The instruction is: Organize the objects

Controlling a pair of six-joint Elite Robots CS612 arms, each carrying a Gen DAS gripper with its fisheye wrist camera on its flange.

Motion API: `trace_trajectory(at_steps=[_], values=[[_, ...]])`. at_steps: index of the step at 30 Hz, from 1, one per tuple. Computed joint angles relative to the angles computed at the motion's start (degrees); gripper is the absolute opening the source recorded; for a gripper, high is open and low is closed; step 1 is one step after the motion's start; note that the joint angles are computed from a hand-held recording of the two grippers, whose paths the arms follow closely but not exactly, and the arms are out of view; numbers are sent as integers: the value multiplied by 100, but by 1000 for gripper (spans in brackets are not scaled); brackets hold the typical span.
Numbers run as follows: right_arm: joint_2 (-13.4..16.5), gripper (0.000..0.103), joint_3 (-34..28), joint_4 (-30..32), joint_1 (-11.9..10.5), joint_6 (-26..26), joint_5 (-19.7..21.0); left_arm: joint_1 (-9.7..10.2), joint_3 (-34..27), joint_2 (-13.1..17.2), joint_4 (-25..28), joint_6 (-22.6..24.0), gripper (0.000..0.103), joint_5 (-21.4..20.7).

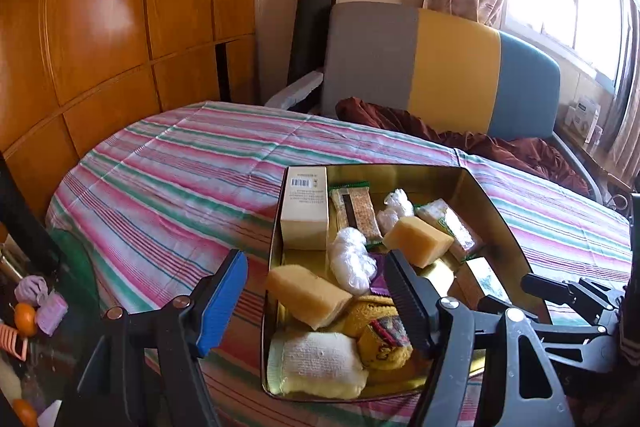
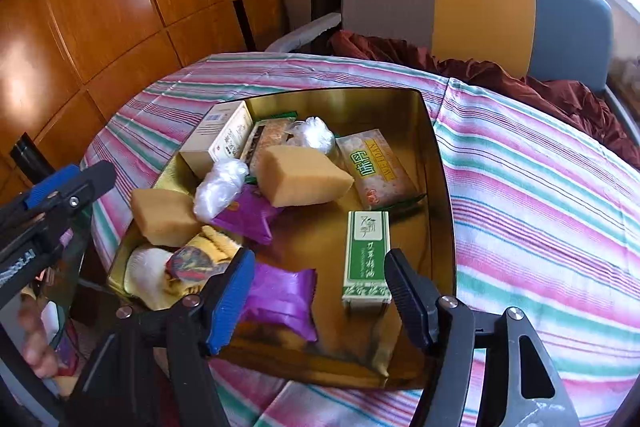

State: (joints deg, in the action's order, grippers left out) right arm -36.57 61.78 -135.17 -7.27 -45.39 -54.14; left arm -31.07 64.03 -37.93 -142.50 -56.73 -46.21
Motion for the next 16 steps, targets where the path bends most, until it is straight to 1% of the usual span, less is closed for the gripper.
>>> trace_trajectory(at_steps=[2,7,11,16], values=[[-35,70,77,-47,-9,-10,3,-2,-3,6,-6,16,72,-93],[-98,72,222,-160,-27,-2,-24,-24,3,24,-117,174,72,-177],[-124,73,315,-319,-39,44,-52,-50,32,23,-169,195,71,-87],[-139,73,354,-367,-42,28,-50,-57,60,13,-256,241,71,-65]])
